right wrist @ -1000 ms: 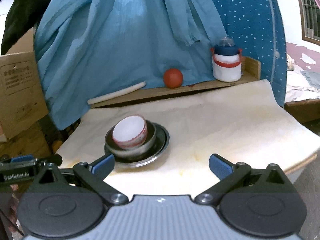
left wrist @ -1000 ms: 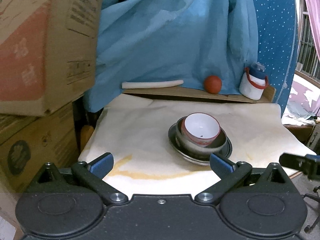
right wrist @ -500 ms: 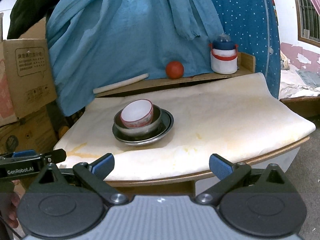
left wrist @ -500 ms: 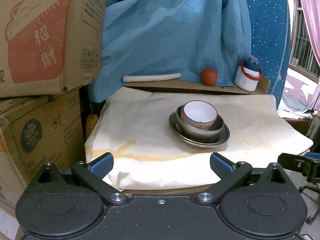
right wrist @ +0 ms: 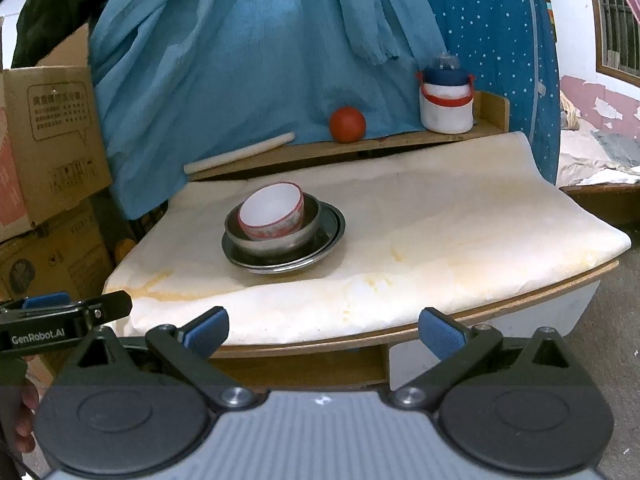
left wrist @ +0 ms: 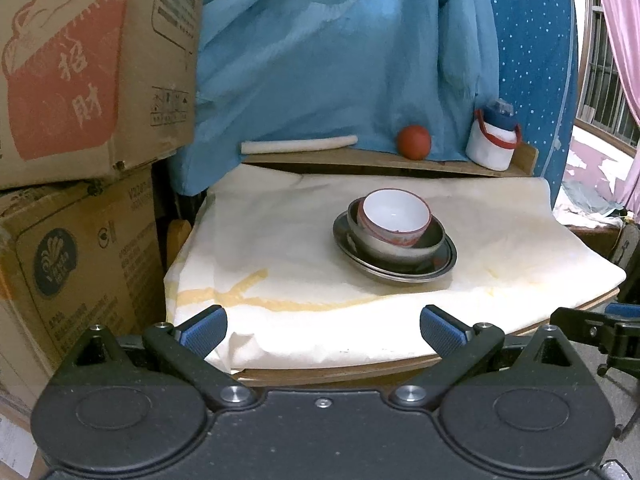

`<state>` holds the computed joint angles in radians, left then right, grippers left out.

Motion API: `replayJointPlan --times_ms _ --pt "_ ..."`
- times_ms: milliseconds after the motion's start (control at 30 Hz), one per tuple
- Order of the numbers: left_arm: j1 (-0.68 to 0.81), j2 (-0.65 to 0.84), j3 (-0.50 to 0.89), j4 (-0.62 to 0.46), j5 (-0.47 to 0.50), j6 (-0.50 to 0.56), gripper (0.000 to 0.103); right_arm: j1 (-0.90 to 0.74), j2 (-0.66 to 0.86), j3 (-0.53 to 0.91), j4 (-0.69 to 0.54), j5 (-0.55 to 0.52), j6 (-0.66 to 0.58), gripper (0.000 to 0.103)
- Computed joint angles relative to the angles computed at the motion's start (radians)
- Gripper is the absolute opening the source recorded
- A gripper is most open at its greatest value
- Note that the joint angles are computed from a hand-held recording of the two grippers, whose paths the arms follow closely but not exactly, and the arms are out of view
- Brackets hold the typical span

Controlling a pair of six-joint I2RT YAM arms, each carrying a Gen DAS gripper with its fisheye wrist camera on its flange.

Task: Organize plates and bowls

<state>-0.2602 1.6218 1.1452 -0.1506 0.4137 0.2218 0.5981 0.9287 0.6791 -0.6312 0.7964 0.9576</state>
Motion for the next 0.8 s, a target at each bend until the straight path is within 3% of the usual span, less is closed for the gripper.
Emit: replayJointPlan --times_ms 800 --pt "-0.011 0.016 0.021 -0.02 -0.015 -0.005 0.102 -0.046 0.008 0.0 0.033 -0.061 -0.056 0.103"
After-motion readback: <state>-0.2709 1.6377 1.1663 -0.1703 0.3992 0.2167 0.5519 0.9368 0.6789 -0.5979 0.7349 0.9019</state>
